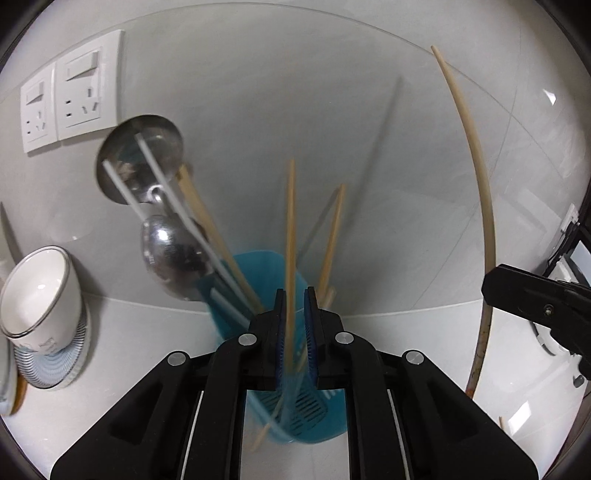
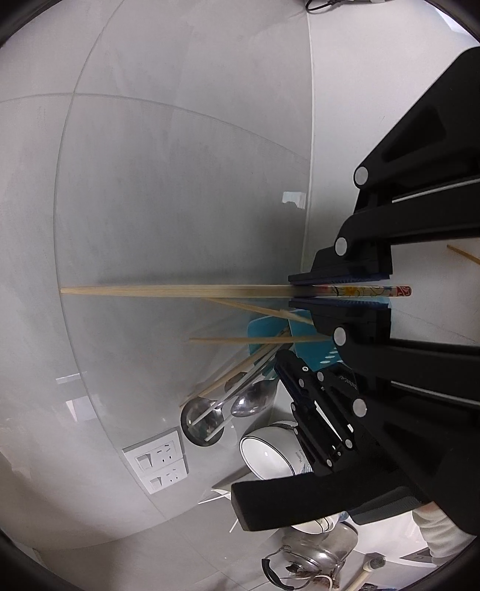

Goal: Organize utensils
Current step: 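Lower both held chopsticks into the blue holder while opening the left then right tool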

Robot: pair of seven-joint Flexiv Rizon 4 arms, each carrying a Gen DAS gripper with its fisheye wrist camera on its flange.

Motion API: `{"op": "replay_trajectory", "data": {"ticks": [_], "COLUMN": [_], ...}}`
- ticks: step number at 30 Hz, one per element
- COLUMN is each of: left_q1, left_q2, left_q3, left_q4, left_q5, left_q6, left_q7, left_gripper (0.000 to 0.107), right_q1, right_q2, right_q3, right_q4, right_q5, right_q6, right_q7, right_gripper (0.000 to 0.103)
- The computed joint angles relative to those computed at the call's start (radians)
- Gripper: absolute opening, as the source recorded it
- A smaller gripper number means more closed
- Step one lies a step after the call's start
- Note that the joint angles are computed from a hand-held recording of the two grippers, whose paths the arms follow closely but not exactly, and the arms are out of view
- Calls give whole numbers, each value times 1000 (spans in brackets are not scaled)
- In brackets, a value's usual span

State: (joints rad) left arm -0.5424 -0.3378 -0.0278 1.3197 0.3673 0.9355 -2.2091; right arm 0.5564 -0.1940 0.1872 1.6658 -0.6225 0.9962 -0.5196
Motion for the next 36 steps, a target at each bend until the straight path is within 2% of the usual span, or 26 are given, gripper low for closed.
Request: {"op": "replay_trajectory", "data": {"ticks": [2,3,5,9,11,14,24,36], "left_q1": [0,0,8,18,24,44,119,159], "left_q2": [15,27,43,86,113,148,258,265], "left_q3": [4,8,3,-6,-9,-25,-66,-89], "left_q4": [5,12,21,42,61,86,194,224], "left_q5": [-1,3,5,20,38,39,29,8], "left_q6": [-27,-38,-52,-109,-132,-157,-191,-197], "left_q7": [-5,-18,-21,-37,-53,-58,-57,-44], "left_gripper": [35,39,55,70,83,90,96,97], "right_q1": [1,2,6,14,20,29,61,74], "right_q2": [-6,-11,-21,-44,-58,-79,-140,-194], "right_q3": [1,2,1,-2,-5,-12,-36,-42], "right_q4": [-6,-10,-21,-42,-58,-78,-123,-175], "right_q5": [4,5,12,24,34,42,48,100], "right_q6": [4,6,14,33,37,48,73,51], "right_q7": [-9,-14,-24,-43,-54,-61,-70,-111], "right_gripper": [6,6,6,6,6,6,6,6]}}
